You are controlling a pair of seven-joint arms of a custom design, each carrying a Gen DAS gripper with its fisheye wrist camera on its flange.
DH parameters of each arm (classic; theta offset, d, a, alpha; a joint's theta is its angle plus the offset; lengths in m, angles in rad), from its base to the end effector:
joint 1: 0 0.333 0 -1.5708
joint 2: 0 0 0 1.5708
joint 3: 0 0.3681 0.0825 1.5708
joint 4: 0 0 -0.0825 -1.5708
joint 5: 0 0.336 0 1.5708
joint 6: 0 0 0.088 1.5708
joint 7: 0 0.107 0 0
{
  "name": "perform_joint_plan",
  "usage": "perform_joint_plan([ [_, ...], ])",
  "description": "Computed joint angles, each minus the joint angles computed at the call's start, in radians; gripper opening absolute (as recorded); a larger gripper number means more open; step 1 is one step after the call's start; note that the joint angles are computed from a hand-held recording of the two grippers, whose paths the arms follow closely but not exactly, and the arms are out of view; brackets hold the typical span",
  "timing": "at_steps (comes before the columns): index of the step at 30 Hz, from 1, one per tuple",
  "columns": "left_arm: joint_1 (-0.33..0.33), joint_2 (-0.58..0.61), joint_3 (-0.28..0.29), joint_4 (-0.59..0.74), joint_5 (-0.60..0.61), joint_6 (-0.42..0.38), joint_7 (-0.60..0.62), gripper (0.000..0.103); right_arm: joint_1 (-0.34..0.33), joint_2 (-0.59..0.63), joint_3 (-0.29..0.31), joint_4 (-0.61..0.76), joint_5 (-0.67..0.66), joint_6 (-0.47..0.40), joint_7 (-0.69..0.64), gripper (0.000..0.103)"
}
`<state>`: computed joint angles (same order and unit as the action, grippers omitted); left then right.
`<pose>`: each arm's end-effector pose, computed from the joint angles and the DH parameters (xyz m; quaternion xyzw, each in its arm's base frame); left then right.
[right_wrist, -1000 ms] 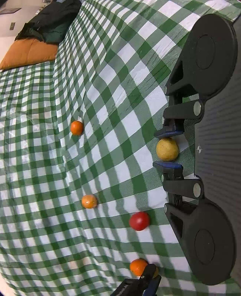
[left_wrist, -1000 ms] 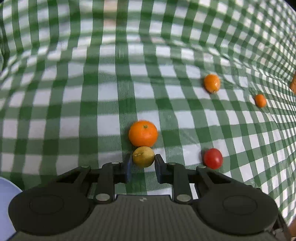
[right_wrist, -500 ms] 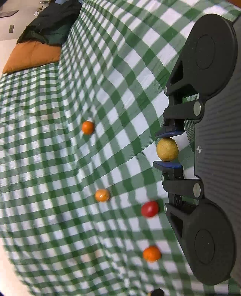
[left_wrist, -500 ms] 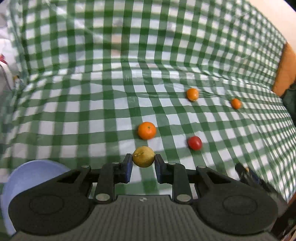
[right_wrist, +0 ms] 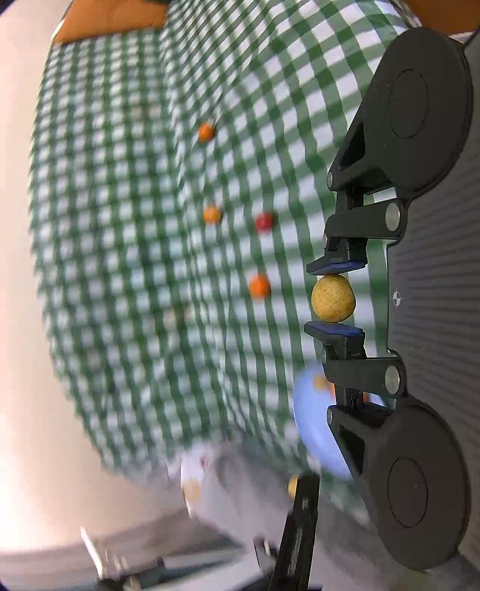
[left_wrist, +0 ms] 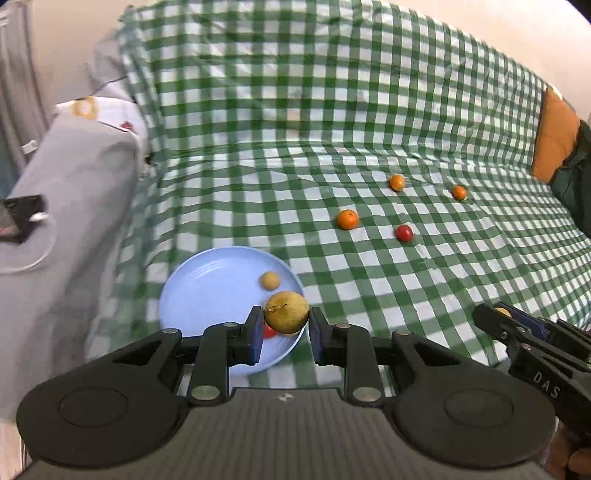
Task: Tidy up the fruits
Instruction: 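Carry the yellow fruit with the right tool while the left tool carries its fruit to the plate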
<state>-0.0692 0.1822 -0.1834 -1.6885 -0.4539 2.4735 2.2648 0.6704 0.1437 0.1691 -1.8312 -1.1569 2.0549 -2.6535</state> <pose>0.6087 -0.1440 0.6228 -0.4113 0.8410 -0.3240 0.1366 0.4315 0.3976 0.5591 -0.3770 0.7890 -0.3585 0.3270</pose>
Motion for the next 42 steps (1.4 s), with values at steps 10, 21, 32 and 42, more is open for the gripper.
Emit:
perform_joint_plan([
  [10,0.075,-0.192,0.066,-0.176,-0.209,-0.013,0.154,0.028,0.135,0.112,0.011,0.226,-0.021,-0.034,-0.134,0.028],
  [21,0.08,-0.258,0.11,-0.258,-0.263,0.006,0.219,0.028,0.204,0.15,-0.036,0.305,-0.019,-0.046,-0.229,0.028],
  [32,0.081,-0.253,0.113,-0.252,-0.261,-0.005,0.213,0.028,0.203,0.158,-0.046,0.31,0.015,-0.047,-0.25,0.028],
  [42,0.088,-0.205,0.101,-0.205,-0.219,-0.013,0.156,0.028,0.192,0.169,-0.053,0.317,0.052,-0.026,-0.278,0.028],
])
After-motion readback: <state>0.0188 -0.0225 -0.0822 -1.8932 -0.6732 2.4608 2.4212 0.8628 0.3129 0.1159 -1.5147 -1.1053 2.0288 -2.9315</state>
